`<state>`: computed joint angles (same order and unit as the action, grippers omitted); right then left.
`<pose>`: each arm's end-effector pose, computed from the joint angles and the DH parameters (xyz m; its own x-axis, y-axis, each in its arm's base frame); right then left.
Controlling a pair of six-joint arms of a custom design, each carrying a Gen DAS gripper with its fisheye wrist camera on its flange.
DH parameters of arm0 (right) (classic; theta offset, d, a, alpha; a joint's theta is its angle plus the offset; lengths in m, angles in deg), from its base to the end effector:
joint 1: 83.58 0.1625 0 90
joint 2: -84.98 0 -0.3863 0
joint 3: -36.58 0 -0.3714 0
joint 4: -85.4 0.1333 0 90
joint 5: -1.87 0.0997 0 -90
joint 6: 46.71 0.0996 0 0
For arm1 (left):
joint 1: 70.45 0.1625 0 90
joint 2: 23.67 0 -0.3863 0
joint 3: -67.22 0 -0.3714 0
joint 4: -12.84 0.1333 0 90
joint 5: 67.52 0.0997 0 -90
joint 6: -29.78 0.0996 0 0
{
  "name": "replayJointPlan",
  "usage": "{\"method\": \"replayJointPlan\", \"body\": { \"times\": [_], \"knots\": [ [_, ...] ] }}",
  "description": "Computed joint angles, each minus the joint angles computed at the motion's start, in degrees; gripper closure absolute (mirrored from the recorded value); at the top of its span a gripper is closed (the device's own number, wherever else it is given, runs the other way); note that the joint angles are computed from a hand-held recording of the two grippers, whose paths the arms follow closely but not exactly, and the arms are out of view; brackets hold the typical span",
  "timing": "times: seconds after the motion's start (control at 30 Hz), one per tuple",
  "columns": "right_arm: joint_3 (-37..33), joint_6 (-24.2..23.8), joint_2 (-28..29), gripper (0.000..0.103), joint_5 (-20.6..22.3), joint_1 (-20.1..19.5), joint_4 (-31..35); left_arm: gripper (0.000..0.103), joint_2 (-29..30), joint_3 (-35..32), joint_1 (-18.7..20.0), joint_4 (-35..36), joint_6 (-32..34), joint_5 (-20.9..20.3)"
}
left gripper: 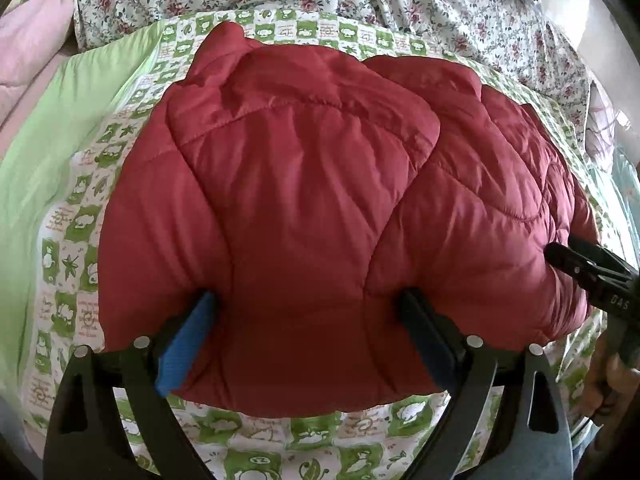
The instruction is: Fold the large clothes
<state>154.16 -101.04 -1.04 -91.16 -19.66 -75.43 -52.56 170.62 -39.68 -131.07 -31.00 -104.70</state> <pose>-0.0975 -0.4905 0.3396 -0.7909 -0.2914 0.5381 -0.5182 0.7865 -0.3359 -0.3290 -0.4434 -0.1002 -0.7353 -0.0945 -0.6711 0.3330 0.8121 -0.4791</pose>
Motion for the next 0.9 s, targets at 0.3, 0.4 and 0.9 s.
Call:
{"method": "replayJointPlan", "body": {
  "times": [0.3, 0.4, 0.9],
  "knots": [
    [5.3, -1.51, -5.7, 0.013, 3.33, -0.48, -3.79, 0.009, 0.09, -0.43, -0.06, 1.58, -0.77, 0.21],
    [4.58, -2.07, -4.27, 0.013, 0.66, -0.28, -2.88, 0.008, 0.1, -0.43, -0.1, 1.73, -0.87, 0.31],
    [2.55, -1.61, -0.92, 0.007, 0.07, -0.84, -3.56, 0.007, 0.43, -1.38, -0.22, 4.15, -1.62, 0.72]
  ]
}}
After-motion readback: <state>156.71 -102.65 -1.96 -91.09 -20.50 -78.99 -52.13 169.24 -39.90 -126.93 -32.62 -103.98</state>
